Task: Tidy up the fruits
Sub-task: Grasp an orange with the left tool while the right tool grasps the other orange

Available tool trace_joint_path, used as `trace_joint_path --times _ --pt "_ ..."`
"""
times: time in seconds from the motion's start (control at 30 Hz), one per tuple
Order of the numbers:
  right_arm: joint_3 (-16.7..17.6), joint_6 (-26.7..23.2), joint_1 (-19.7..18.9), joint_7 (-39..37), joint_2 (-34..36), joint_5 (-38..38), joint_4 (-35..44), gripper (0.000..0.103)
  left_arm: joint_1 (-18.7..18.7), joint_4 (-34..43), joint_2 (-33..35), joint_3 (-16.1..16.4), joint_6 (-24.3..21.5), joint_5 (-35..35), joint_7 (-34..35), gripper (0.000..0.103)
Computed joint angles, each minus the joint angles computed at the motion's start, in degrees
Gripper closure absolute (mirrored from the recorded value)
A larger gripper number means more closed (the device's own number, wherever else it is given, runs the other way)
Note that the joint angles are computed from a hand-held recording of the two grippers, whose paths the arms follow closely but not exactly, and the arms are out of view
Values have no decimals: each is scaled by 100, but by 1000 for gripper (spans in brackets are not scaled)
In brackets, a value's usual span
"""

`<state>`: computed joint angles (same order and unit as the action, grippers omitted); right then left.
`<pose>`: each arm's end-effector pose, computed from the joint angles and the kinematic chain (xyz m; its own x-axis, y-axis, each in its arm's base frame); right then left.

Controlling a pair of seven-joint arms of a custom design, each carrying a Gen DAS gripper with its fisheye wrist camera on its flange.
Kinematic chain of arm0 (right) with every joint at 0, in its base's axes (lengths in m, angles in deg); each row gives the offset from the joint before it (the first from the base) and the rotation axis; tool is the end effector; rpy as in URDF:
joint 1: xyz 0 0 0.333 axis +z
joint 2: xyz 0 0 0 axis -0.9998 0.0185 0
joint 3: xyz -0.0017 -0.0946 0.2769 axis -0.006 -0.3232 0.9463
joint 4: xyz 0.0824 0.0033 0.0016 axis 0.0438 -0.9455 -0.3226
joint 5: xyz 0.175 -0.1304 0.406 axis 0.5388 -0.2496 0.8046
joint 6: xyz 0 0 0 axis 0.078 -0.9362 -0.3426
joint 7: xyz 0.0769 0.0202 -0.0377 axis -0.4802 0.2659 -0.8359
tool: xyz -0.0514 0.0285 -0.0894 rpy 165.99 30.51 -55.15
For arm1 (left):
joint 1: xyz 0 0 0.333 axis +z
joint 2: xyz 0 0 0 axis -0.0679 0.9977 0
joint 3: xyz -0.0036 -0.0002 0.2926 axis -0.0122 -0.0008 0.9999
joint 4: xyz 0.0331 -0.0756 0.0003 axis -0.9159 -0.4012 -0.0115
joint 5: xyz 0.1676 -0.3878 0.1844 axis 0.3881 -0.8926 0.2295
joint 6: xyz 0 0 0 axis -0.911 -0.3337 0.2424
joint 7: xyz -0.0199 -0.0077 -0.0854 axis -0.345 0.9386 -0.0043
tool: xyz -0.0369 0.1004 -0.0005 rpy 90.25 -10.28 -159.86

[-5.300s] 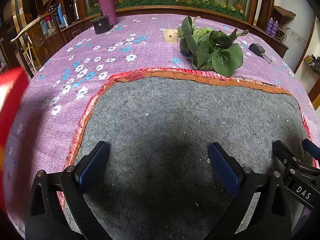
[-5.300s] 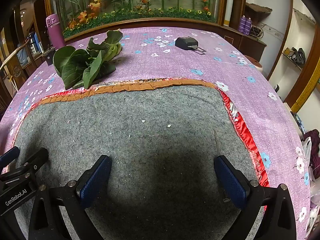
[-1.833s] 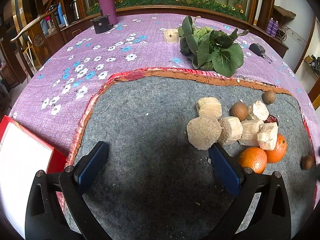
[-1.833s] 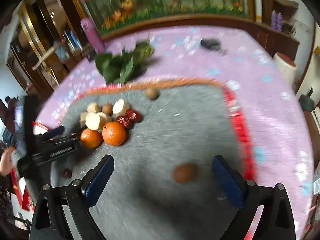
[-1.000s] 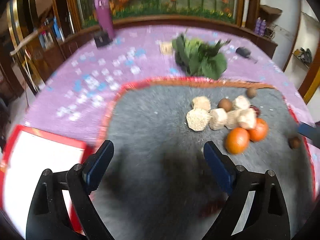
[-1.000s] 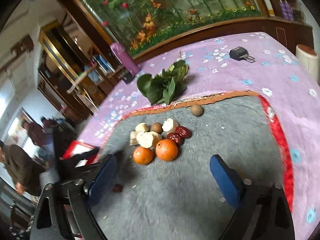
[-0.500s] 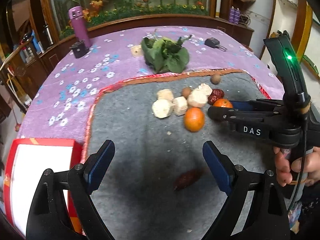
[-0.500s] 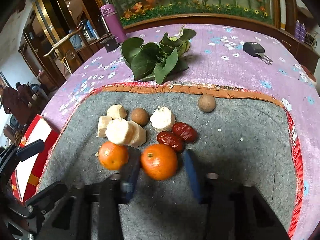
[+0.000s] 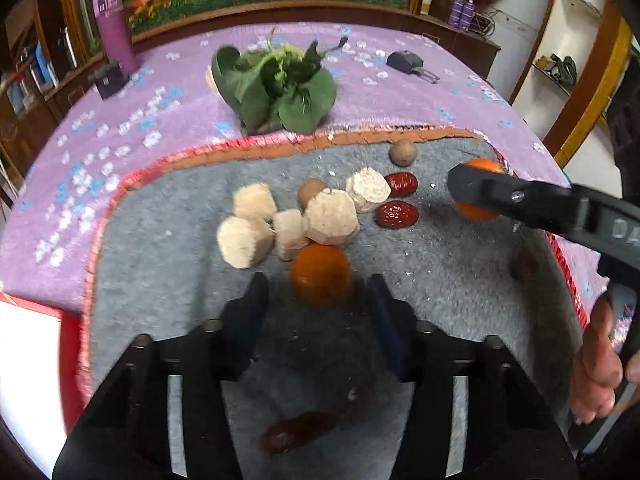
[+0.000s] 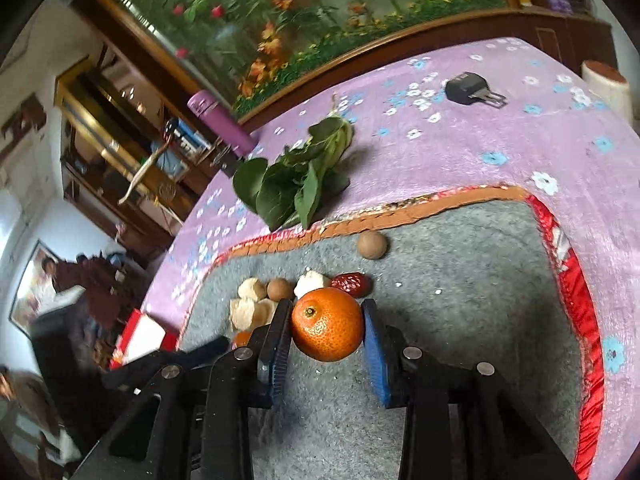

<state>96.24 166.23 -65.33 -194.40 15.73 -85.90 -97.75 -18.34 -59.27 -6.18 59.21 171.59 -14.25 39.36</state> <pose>0.4438 0.3736 0.3498 -0.1565 -0.8177 -0.5539 -0.6558 0.5054 -0.5608 0.5282 -0.2285 0.3533 -0.6111 -0.7893 0.0595 -0.6883 0.4928 -0.5324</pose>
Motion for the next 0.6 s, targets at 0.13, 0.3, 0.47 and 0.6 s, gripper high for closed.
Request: trace_joint_path --times 0.13,0.3,0.47,0.6 --pt "-15 51 -35 269 -44 -147 -14 69 -5 138 145 16 -122 -242 -7 73" --pt "-33 150 -56 398 15 -239 17 69 -5 154 151 24 -121 -601 309 73" --pt "-54 196 -48 596 70 -466 83 69 -20 55 59 70 -40 -1080 660 74" --pt "-91 278 -27 813 173 -699 178 69 -59 -226 -288 184 100 -1554 1091 74"
